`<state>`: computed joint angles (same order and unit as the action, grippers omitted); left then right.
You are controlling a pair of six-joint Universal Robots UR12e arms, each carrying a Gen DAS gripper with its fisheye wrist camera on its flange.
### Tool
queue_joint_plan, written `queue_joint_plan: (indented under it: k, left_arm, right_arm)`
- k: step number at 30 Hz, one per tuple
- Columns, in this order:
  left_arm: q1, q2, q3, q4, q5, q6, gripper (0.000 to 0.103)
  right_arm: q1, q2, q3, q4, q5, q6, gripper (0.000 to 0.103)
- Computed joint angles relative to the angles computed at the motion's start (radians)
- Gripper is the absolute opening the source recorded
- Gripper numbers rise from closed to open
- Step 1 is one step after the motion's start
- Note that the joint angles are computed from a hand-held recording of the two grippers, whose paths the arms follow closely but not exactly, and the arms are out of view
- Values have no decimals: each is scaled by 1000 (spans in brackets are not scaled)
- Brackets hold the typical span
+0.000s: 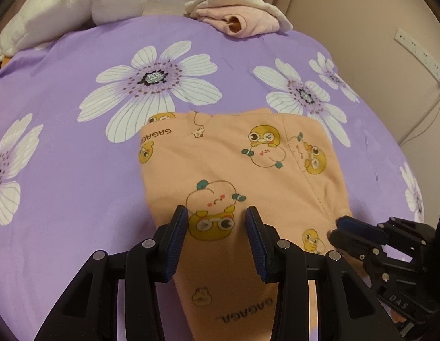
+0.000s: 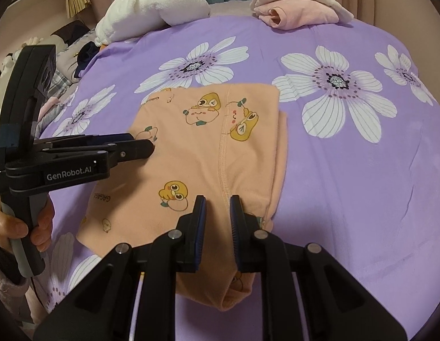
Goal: Fold small clothes
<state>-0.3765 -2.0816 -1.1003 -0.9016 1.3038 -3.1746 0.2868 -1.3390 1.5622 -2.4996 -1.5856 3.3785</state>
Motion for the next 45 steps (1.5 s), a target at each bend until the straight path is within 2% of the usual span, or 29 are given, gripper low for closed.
queue_joint_plan:
  k: [8,12,16,20,25,29,30,34,35,37,39,45]
  left_arm:
    - [5,69,-105,60,-16,-1,40]
    - [-3,84,-133,54,8,20,40]
    - [0,101,-158,62,-3,3,40]
    - [-1,117,-183,73,-2,-4,40]
    - [0,130,-201,71,-2,-6,40]
    - [4,143,-216,64,-8,-1,40]
    - [6,147,-220,66,-7,-2,40]
    - [14,155,-229,75,-18,-29,43]
    - [16,155,-229,74,-27,-39,51]
    - [25,153,-230,82,-57,-75,62]
    - [30,151,-228,87,-78,-96,62]
    - [38,140,-212,85,-121,-127,62]
  right_arm:
    - [-14,-29,34,-47,37,54,19]
    - [-12,-25,32,-26,36,72,19]
    - [-2,-26,29,-9,13,69,19]
    - [-5,-39,45,-37,33,68,19]
    - [-3,-38,44,16,32,66,17]
    - [-6,-51,55,18,37,64,19]
    - [-7,-55,58,15,39,67,20]
    - [-18,-73,79,-7,34,92,36]
    - [-23,-78,86,-18,45,105,38]
    - [-34,-83,95,-33,69,134,47]
    - [-50,-85,104,-52,112,176,51]
    - [-77,-78,116,-103,206,249,55]
